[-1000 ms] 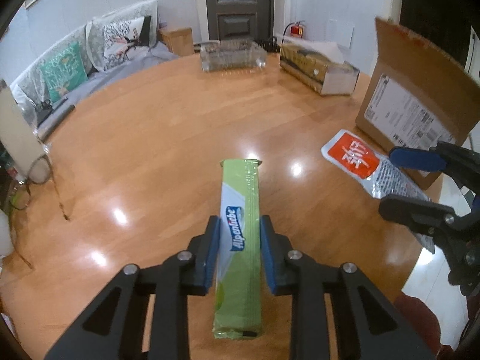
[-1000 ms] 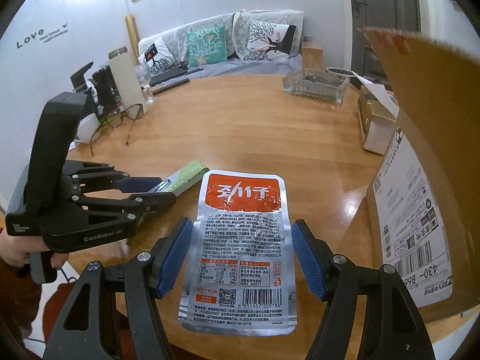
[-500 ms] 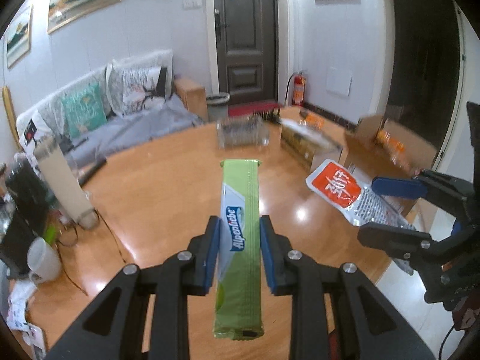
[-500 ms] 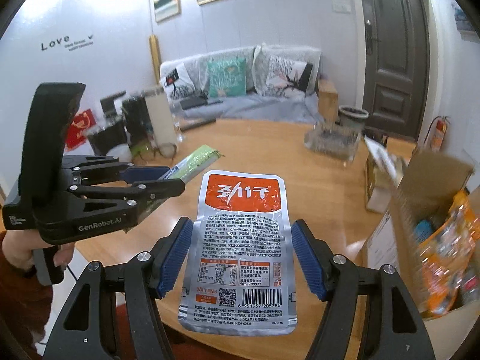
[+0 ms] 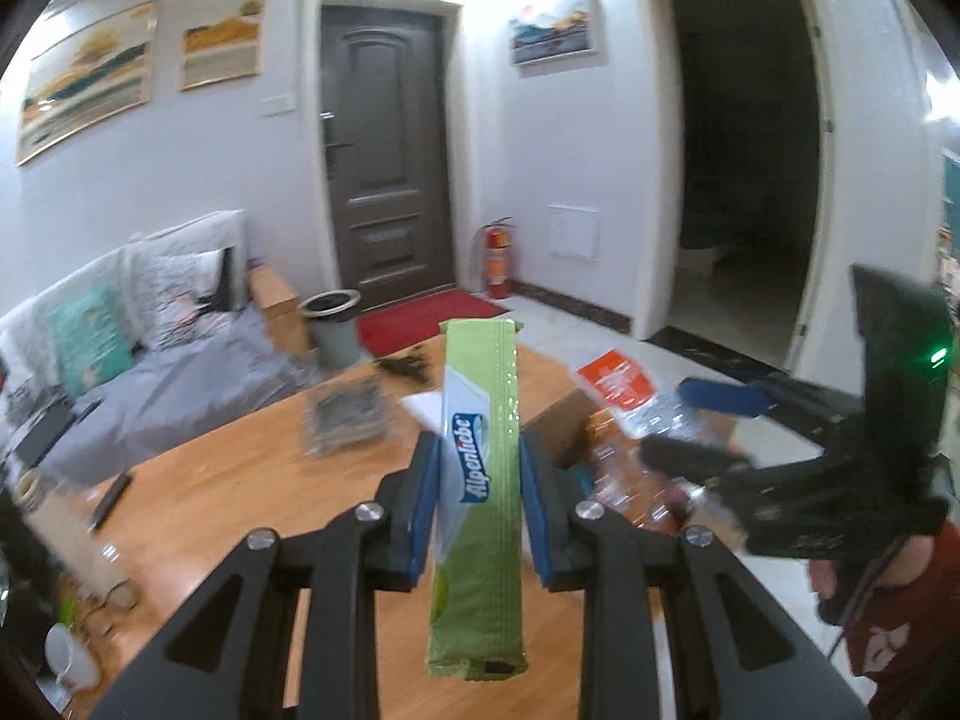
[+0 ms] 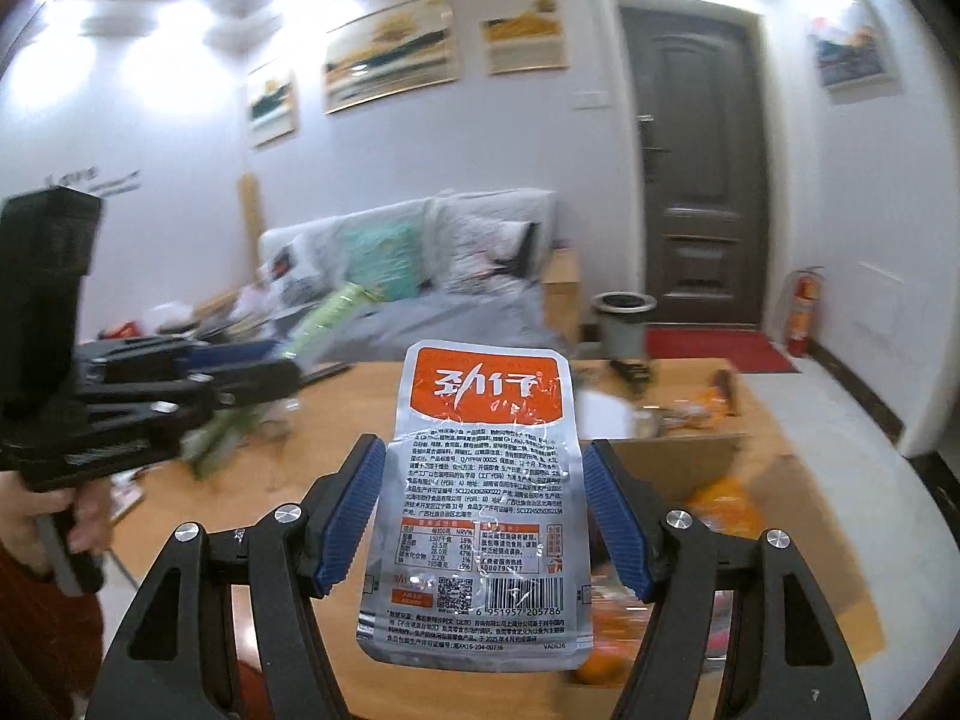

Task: Organize snacks
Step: 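Carry the green bar and silver pouch into the box and open both tools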

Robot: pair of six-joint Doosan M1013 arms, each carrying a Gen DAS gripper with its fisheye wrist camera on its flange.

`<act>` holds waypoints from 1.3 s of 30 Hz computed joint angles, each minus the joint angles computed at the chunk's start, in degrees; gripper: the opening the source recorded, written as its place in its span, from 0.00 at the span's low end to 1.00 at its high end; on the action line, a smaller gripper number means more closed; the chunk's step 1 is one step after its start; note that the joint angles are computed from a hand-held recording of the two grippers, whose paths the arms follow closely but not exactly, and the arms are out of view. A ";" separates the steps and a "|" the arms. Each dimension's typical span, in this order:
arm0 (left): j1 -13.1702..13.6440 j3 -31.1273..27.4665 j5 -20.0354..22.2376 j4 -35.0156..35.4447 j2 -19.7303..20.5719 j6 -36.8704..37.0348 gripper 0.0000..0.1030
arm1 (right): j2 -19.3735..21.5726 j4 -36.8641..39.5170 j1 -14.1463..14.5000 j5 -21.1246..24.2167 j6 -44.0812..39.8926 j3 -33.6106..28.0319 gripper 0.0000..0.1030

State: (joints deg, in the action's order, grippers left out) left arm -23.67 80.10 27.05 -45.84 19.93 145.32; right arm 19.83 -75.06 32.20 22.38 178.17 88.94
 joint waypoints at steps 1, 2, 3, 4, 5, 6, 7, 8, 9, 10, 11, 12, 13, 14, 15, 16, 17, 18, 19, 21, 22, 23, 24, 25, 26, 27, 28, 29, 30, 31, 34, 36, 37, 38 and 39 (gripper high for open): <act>-0.62 -0.77 0.54 0.41 0.44 -0.33 0.23 | -0.53 0.11 -0.50 1.02 0.51 0.69 0.63; -1.39 -2.06 1.72 0.93 1.31 -0.89 0.23 | -1.01 0.27 -0.95 1.71 0.75 1.36 0.63; -2.04 -3.34 3.09 1.51 2.23 -1.78 0.23 | -1.26 0.77 -1.44 2.40 0.61 1.90 0.63; -2.55 -4.47 4.28 2.03 3.08 -2.59 0.23 | -1.41 2.18 -2.05 2.92 -0.34 2.34 0.63; -3.03 -5.43 5.22 2.67 3.82 -3.43 0.23 | -1.43 3.49 -2.61 3.11 -1.16 2.60 0.63; -3.68 -6.93 6.59 3.79 5.06 -4.74 0.23 | -1.39 4.74 -3.25 3.18 -1.77 2.94 0.63; -4.14 -7.91 7.38 4.71 5.84 -5.82 0.23 | -1.29 5.87 -3.93 3.22 -2.08 3.32 0.63; -4.57 -8.87 8.23 5.66 6.68 -6.97 0.23 | -1.17 6.26 -4.51 2.93 -1.87 3.68 0.63; -5.04 -10.47 9.69 6.90 7.98 -8.73 0.23 | -1.14 6.83 -5.17 2.35 -1.84 4.09 0.63; -5.51 -11.60 10.58 7.91 8.91 -10.07 0.23 | -0.96 6.98 -6.01 1.40 -1.22 4.59 0.63; -5.90 -12.57 11.28 8.87 9.64 -11.14 0.23 | -0.92 6.88 -6.40 0.92 -0.78 4.89 0.63; -6.37 -13.93 12.18 10.37 10.74 -12.52 0.23 | -0.79 6.91 -6.83 0.59 -0.46 5.17 0.63; -6.67 -14.97 12.81 11.54 11.55 -13.64 0.23 | -0.51 7.16 -7.24 0.43 -0.65 5.24 0.63; -7.02 -15.69 13.32 12.53 12.14 -14.79 0.23 | -0.21 7.64 -7.62 0.19 -1.45 5.21 0.63; -7.40 -16.65 14.11 13.53 12.88 -16.18 0.23 | 0.00 8.09 -7.81 0.06 -2.12 5.12 0.63; -7.64 -17.77 15.22 14.42 13.72 -17.38 0.23 | 0.32 9.38 -8.19 -0.39 -3.82 5.00 0.63; -7.91 -18.55 15.87 15.14 14.25 -18.21 0.23 | 0.59 10.65 -8.53 -0.73 -5.33 4.76 0.63; -8.18 -19.72 17.02 16.41 15.11 -19.29 0.23 | 0.92 12.42 -8.76 -0.96 -7.46 4.47 0.63; -8.37 -20.29 17.69 17.25 15.53 -19.93 0.23 | 1.25 14.11 -8.97 -1.06 -9.77 4.26 0.63; -8.58 -22.25 20.03 19.51 16.94 -21.66 0.23 | 1.93 15.94 -9.10 -0.57 -12.97 3.79 0.63; -8.57 -23.05 21.43 20.39 17.52 -22.41 0.23 | 2.25 16.84 -9.15 -0.21 -14.58 3.57 0.63; -8.54 -23.91 22.85 21.00 18.13 -23.10 0.23 | 2.41 16.91 -9.19 -0.22 -15.02 3.60 0.63; -8.49 -24.95 24.41 21.54 18.85 -23.92 0.23 | 2.58 17.30 -9.23 -0.27 -15.63 3.46 0.64; -8.46 -26.04 25.86 22.37 19.57 -24.83 0.23 | 2.69 17.91 -9.35 -0.43 -16.42 3.40 0.64; -8.48 -26.61 26.69 23.32 19.97 -25.71 0.23 | 2.79 18.67 -9.43 -0.49 -17.32 3.35 0.64; -8.52 -27.36 27.75 24.20 20.48 -26.41 0.24 | 2.92 18.85 -9.47 -0.45 -17.59 3.26 0.64; -8.44 -27.46 28.14 24.42 20.57 -26.51 0.24 | 3.04 19.69 -9.48 -0.19 -18.64 3.12 0.64; -8.35 -27.60 28.49 24.43 20.69 -26.58 0.24 | 3.25 20.33 -9.33 0.18 -19.40 2.74 0.64; -8.28 -27.76 28.93 24.37 20.79 -26.69 0.24 | 3.34 20.82 -9.16 0.64 -20.21 2.58 0.64; -8.24 -27.77 29.24 24.36 20.79 -26.67 0.24 | 3.39 21.00 -9.14 0.80 -20.63 2.51 0.64; -8.10 -27.71 29.15 24.57 20.73 -26.49 0.28 | 3.31 21.60 -8.88 1.44 -21.99 2.44 0.64; -7.93 -27.34 28.49 24.32 20.46 -26.31 0.33 | 3.26 21.40 -8.61 1.79 -21.74 2.34 0.64; -7.79 -27.47 28.46 24.09 20.51 -26.18 0.36 | 3.19 21.34 -8.55 1.96 -21.67 2.37 0.64; -7.66 -27.13 28.11 23.66 20.26 -25.99 0.41 | 3.11 21.07 -8.50 2.07 -21.28 2.42 0.64; -7.47 -26.47 27.33 22.99 19.81 -25.67 0.47 | 3.05 20.90 -8.39 2.13 -20.90 2.47 0.64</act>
State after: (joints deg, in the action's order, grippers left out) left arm -31.14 53.63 54.38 -22.85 39.74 119.65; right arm 22.88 -54.16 23.80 24.52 157.27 91.41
